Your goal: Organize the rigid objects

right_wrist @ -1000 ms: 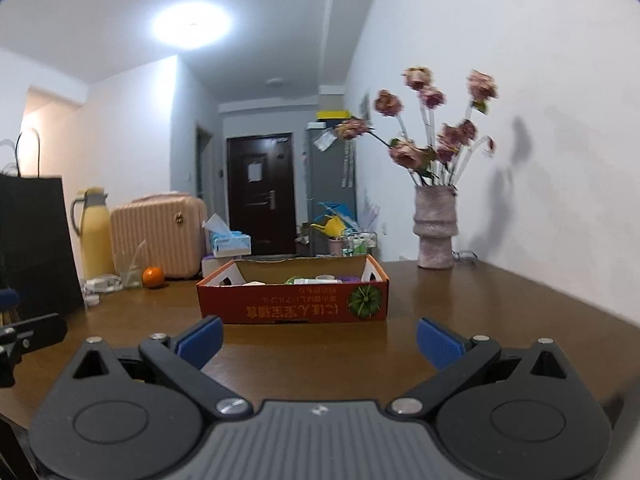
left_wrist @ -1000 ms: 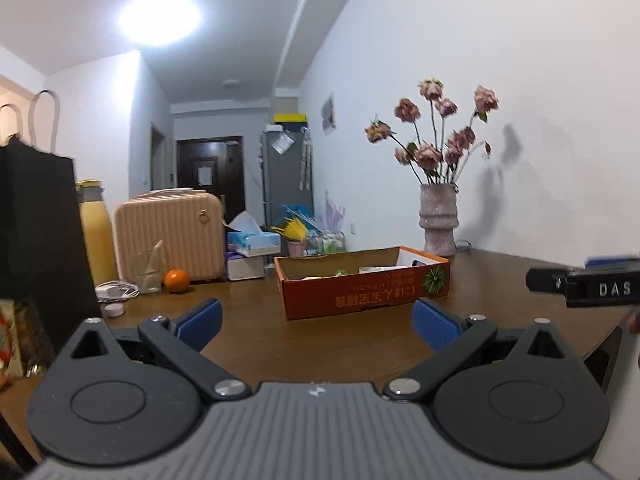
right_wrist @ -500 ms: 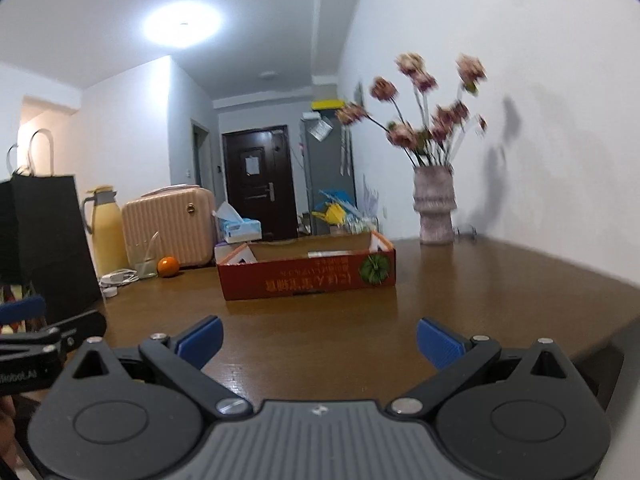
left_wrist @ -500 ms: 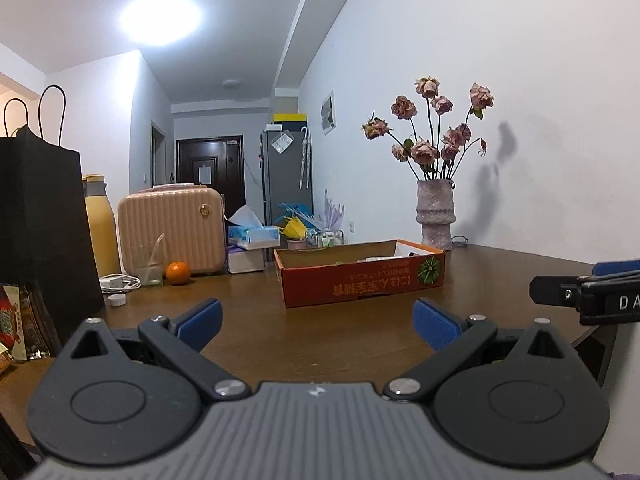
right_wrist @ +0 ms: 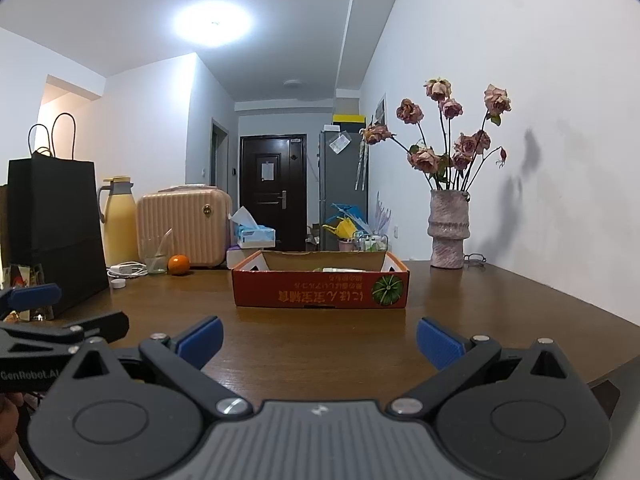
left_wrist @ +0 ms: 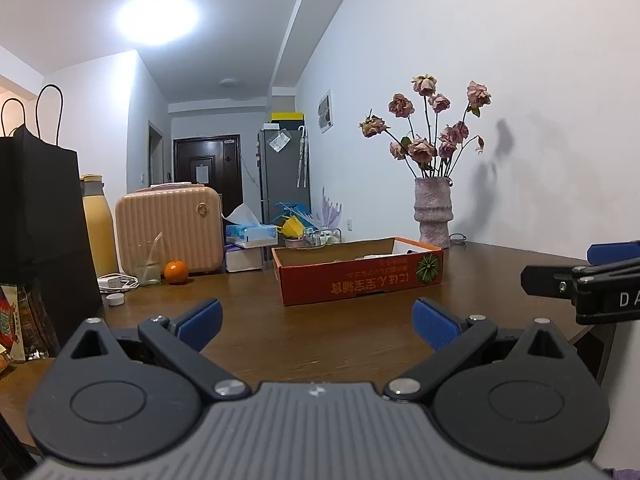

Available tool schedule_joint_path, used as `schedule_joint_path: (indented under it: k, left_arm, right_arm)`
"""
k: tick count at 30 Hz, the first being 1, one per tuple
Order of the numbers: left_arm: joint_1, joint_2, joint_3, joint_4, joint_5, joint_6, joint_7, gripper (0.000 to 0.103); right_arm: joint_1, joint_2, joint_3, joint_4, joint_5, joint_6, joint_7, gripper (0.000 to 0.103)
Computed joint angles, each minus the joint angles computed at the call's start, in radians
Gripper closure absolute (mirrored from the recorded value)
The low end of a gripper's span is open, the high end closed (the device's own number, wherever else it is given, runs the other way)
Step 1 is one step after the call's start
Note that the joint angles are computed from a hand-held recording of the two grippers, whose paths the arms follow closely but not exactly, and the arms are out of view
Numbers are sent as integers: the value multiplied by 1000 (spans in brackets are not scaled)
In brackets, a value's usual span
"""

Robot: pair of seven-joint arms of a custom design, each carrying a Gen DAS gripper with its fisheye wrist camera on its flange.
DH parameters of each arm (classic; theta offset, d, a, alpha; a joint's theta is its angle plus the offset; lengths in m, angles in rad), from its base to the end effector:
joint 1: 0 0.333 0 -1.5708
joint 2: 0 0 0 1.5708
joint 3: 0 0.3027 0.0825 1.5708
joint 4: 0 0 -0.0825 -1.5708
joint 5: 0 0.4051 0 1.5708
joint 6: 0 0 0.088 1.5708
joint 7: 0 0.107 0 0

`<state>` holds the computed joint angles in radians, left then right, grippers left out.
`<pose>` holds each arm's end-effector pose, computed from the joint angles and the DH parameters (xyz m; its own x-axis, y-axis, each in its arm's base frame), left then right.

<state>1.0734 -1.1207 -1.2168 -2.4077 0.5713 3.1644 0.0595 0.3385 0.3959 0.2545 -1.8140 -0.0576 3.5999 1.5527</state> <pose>0.4781 -0.2202 0.4740 0.3489 -0.9343 -0.0730 -0.1328 0.0279 -0.9908 0.5803 0.3669 0.4801 0.5733 -0.8187 -0.0327 -0.1544 -0.0687 -0.9856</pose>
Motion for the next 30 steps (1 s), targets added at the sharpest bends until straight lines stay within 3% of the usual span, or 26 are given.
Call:
schedule_joint_path:
  k: [11,30]
  left_arm:
    - [-3,-12,2,-11,-7,12,-3,0]
    - [-1,-20,-1,-15,-16,24,6,0]
  right_arm:
    - [29,-6,-23,-10,47,16,-28,0]
    - [23,-2,-16,-2,54,0,-33,0]
